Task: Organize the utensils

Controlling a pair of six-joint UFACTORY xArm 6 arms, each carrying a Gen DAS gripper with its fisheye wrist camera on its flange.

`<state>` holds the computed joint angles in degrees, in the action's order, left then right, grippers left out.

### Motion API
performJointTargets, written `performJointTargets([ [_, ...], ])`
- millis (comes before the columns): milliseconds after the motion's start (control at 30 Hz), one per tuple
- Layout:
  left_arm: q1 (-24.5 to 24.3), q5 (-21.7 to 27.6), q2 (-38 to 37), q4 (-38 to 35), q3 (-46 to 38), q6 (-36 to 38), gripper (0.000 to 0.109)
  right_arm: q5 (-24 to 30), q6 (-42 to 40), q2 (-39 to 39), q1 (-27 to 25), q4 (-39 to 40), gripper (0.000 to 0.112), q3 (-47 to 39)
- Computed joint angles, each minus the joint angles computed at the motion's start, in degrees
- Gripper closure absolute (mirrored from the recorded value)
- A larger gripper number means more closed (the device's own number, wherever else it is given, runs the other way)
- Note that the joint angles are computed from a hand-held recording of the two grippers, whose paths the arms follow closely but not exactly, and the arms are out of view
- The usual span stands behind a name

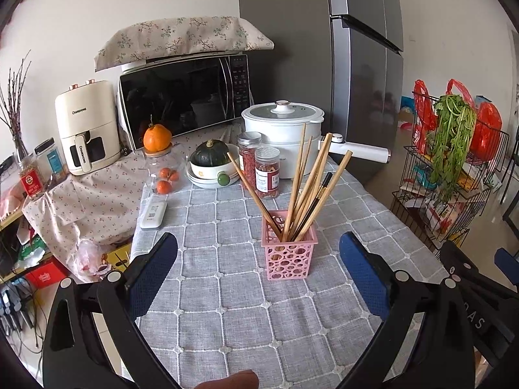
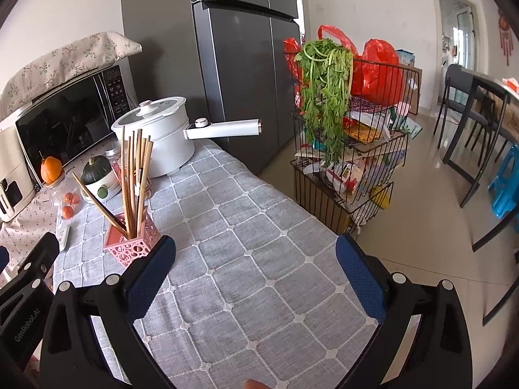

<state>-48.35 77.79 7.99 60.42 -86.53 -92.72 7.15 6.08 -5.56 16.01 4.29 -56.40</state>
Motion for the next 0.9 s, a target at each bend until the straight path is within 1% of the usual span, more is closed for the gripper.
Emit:
performJointTargets([
  [333,0.16,0.02,-0.02,-0.4,-0.09,-0.05,0.013,0.53,-0.14,0.24,0.17,0.45,0.016,-0.22],
  [600,0.33,-0.16,-0.12,-0.62,0.1,0.04,0.013,1.63,-2.02,0.5,0.47,3.0,0.016,-0.76],
  [900,0.45,-0.36,-0.23,-0.64,0.36,0.05,0.013,1.89,-1.56,0.62,0.45,2.45,0.016,-0.74],
])
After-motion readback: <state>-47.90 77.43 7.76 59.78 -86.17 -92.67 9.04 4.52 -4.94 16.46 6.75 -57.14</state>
